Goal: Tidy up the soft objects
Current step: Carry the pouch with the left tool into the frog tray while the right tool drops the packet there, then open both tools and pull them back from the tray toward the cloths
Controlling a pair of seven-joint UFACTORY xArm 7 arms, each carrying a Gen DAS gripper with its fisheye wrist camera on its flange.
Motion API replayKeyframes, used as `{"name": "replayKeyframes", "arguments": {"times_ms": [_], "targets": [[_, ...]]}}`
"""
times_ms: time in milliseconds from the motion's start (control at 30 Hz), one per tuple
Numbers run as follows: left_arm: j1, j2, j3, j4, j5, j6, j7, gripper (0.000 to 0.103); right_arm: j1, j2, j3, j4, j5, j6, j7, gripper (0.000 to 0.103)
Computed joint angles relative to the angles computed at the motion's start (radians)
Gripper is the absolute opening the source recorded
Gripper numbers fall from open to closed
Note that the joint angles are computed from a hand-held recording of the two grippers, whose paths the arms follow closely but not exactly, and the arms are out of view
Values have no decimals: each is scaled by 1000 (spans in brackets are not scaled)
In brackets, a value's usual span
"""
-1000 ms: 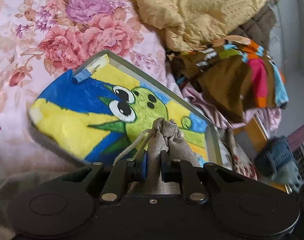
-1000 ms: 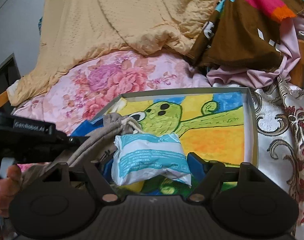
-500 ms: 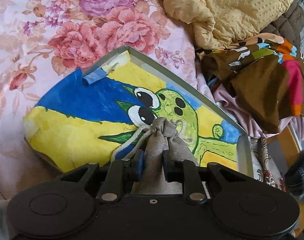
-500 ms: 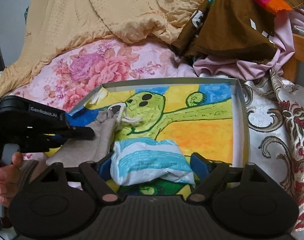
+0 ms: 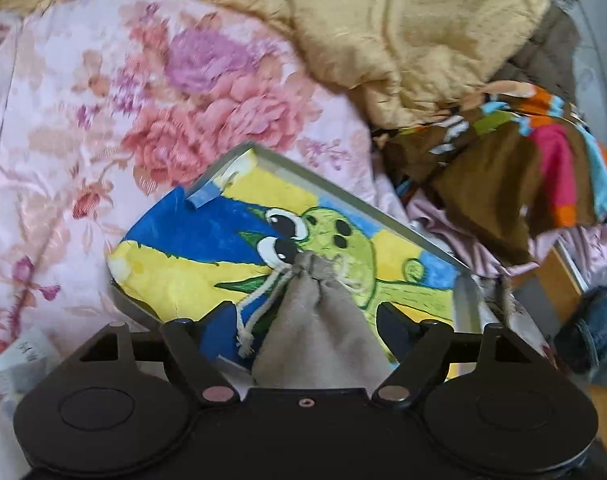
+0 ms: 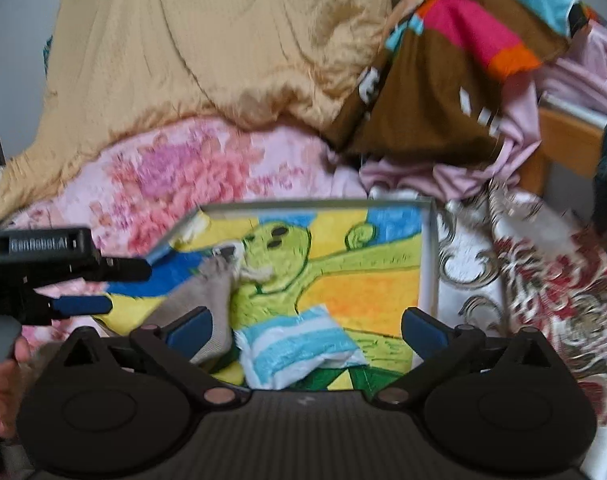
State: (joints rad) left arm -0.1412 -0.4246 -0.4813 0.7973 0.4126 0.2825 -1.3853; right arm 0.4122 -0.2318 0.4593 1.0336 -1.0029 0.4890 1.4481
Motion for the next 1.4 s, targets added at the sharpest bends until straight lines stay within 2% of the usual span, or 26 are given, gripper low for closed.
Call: {"name": "replayKeyframes", "arguments": {"times_ms": [167,267,600,1033,1400], "targets": [[-47,-120,-14,-8,-13,87,38,84,8,-103,30,-13,49,46,-23,103],[-72,-201,-34,-11,-27,156,67,92,3,-168,56,-23,108,68,-61,103],[-147,-423,-106,-15,-134,329,100,98,-2,-387,147,-73,288,140,-175,103],[-180,-583,-222,14,-212,504,133,101,-32,-620,270,-139,492,191,-248,103],[-229,-682,-255,8,-264,646,200,102,-93,-716,374,-136,593,210,-381,103]]}}
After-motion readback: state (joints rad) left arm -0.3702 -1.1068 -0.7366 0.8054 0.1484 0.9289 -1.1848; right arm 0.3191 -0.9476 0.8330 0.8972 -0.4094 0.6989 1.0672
